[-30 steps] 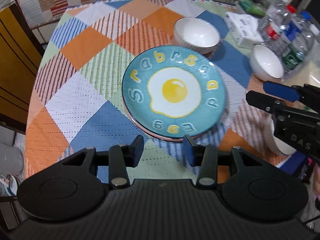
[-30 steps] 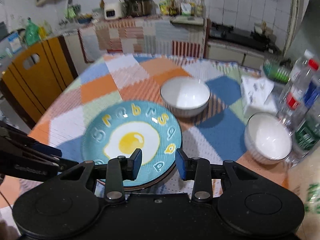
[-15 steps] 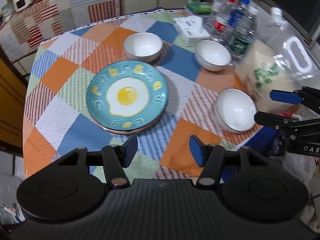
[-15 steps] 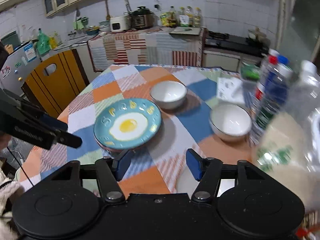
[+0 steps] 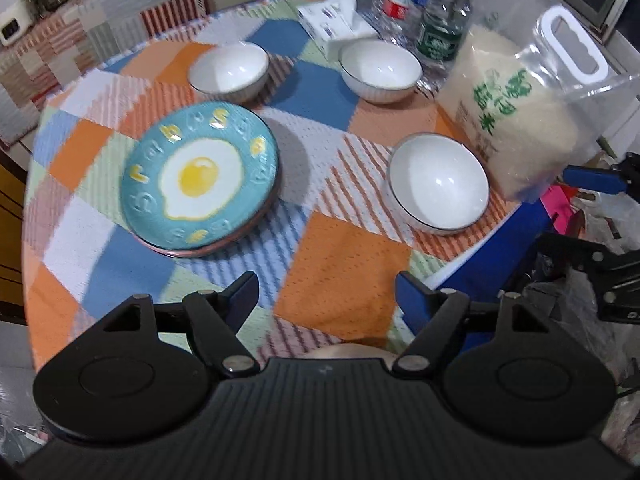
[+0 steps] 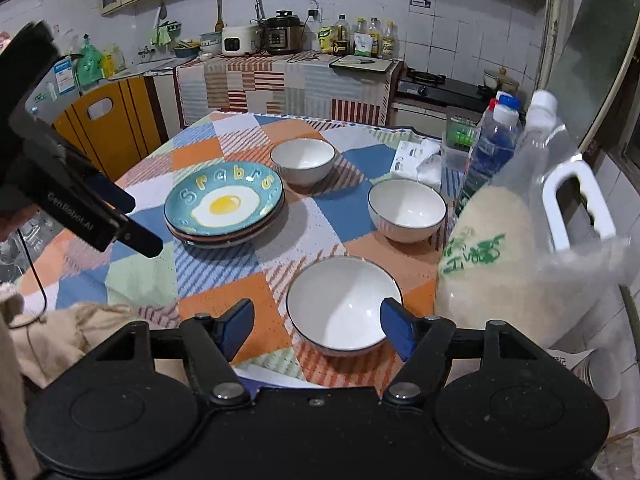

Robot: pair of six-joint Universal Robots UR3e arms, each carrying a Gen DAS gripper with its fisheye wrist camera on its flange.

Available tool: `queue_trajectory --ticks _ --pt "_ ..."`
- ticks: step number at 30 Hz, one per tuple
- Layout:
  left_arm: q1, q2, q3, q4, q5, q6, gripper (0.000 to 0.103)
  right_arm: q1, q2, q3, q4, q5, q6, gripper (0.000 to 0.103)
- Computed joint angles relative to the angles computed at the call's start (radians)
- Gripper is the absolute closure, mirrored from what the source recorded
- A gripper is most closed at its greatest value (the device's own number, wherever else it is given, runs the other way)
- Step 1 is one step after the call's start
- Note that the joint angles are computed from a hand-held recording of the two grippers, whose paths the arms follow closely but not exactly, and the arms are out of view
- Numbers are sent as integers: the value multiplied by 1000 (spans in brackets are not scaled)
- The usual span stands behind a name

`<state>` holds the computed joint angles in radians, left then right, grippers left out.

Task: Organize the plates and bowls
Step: 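Move the left tool to a white bowl and grip its rim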

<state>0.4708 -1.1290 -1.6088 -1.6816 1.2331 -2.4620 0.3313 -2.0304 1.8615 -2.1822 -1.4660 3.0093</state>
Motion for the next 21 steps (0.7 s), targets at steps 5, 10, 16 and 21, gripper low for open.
queue_trajectory --ticks 5,10,16,21 --pt "-66 -32 -77 95 20 -81 29 -85 -67 151 -77 61 -80 29" --pt "-118 -91 -115 175 3 -161 29 -87 -23 243 -194 36 -82 29" --pt "-194 -148 -200 382 -19 -287 29 -79 99 302 -306 24 -131 27" --pt "-260 -232 -264 577 -32 -390 29 -61 238 296 -400 -20 -59 27"
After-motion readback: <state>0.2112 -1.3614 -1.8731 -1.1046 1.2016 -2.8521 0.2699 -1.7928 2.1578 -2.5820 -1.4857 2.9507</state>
